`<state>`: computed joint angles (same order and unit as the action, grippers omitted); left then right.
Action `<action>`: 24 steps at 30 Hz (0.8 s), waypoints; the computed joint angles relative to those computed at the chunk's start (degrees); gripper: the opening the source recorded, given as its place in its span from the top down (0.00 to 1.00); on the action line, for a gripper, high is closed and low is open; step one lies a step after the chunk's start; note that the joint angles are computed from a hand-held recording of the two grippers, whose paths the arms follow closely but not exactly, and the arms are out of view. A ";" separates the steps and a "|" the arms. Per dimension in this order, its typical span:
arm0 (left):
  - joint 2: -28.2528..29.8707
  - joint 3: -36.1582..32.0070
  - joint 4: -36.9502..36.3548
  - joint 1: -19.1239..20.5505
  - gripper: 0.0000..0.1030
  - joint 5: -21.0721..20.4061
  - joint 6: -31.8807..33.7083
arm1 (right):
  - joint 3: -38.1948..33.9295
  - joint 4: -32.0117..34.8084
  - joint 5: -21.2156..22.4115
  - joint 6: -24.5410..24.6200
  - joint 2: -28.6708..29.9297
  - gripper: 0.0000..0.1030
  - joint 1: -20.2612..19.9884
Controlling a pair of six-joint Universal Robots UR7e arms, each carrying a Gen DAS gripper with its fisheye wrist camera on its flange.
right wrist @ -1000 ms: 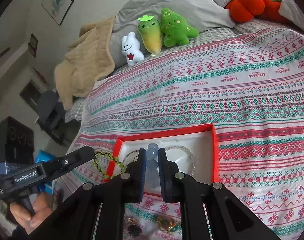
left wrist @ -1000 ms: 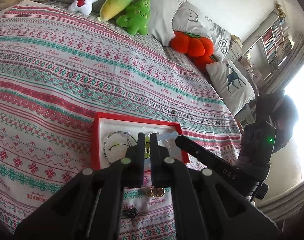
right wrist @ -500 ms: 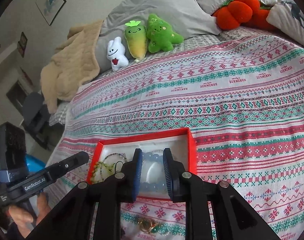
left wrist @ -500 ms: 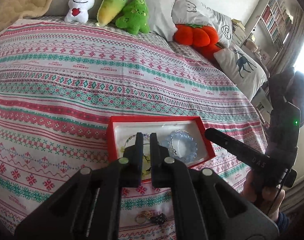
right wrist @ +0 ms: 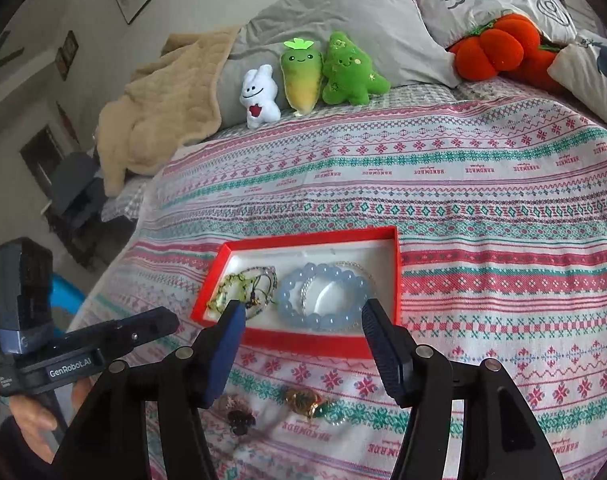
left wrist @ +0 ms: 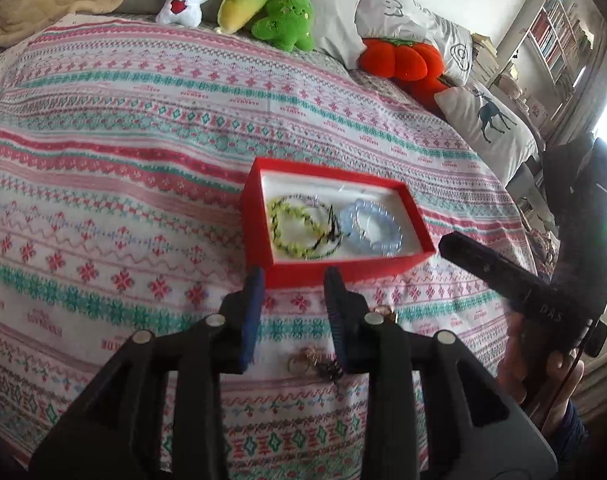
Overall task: Organize jewelry
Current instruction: 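Lower the bracelets into the red box and open both grippers, then move both open grippers toward the gold rings beside the box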
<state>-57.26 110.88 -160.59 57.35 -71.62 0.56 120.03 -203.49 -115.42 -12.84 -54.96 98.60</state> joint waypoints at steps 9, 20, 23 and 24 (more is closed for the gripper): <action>-2.49 3.90 2.10 -0.57 0.60 -2.31 1.06 | 3.35 -0.86 0.83 0.72 -1.69 0.35 -1.39; -1.08 7.55 0.69 -3.61 0.59 -2.23 8.24 | 3.42 0.45 0.84 1.66 0.22 0.35 -2.29; -0.29 8.55 -1.67 -4.61 0.59 0.15 10.45 | 3.38 0.58 0.87 1.13 0.39 0.35 -2.04; 0.07 8.37 -1.49 -4.66 0.59 0.61 10.14 | 3.30 0.63 0.66 0.97 0.51 0.35 -1.93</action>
